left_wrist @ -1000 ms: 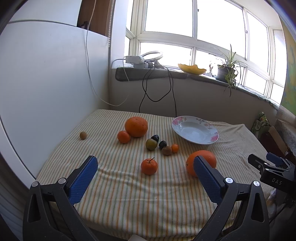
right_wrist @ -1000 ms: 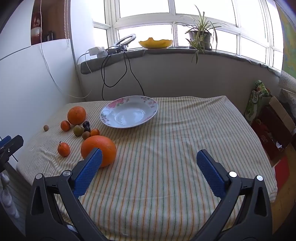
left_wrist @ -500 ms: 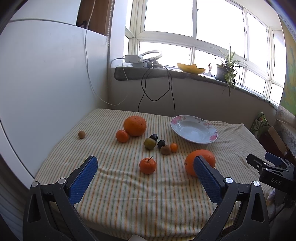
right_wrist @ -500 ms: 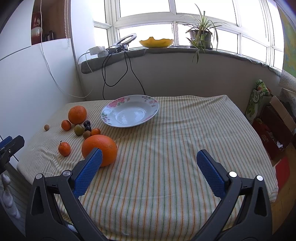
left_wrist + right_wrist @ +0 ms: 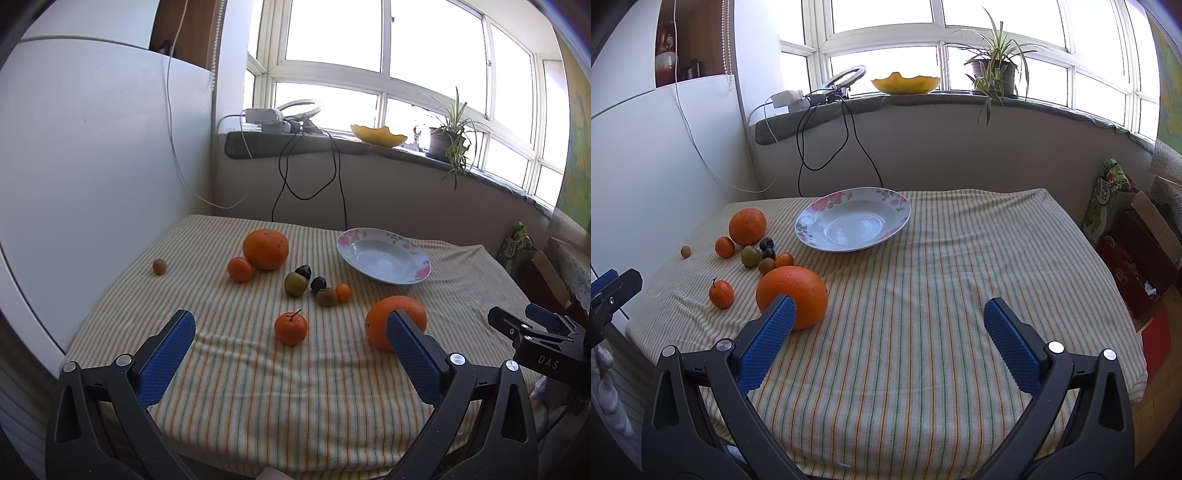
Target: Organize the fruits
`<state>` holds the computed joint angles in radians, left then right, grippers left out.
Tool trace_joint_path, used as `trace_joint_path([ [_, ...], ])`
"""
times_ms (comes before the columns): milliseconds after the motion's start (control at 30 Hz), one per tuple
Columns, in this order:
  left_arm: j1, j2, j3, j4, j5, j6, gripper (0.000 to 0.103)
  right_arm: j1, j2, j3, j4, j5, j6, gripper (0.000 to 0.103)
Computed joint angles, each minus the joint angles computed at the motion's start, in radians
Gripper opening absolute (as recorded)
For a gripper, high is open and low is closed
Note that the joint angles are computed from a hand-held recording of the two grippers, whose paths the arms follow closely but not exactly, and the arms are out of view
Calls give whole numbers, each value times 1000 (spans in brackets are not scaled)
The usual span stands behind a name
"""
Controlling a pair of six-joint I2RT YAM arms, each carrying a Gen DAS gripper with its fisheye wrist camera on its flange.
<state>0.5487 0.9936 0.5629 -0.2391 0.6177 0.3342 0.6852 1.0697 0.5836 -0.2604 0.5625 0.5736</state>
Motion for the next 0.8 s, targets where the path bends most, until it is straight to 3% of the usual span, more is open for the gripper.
trace_joint_path([
  [800, 14, -19, -8, -24, 25, 16, 102, 22, -39, -1, -37, -2, 6, 103],
])
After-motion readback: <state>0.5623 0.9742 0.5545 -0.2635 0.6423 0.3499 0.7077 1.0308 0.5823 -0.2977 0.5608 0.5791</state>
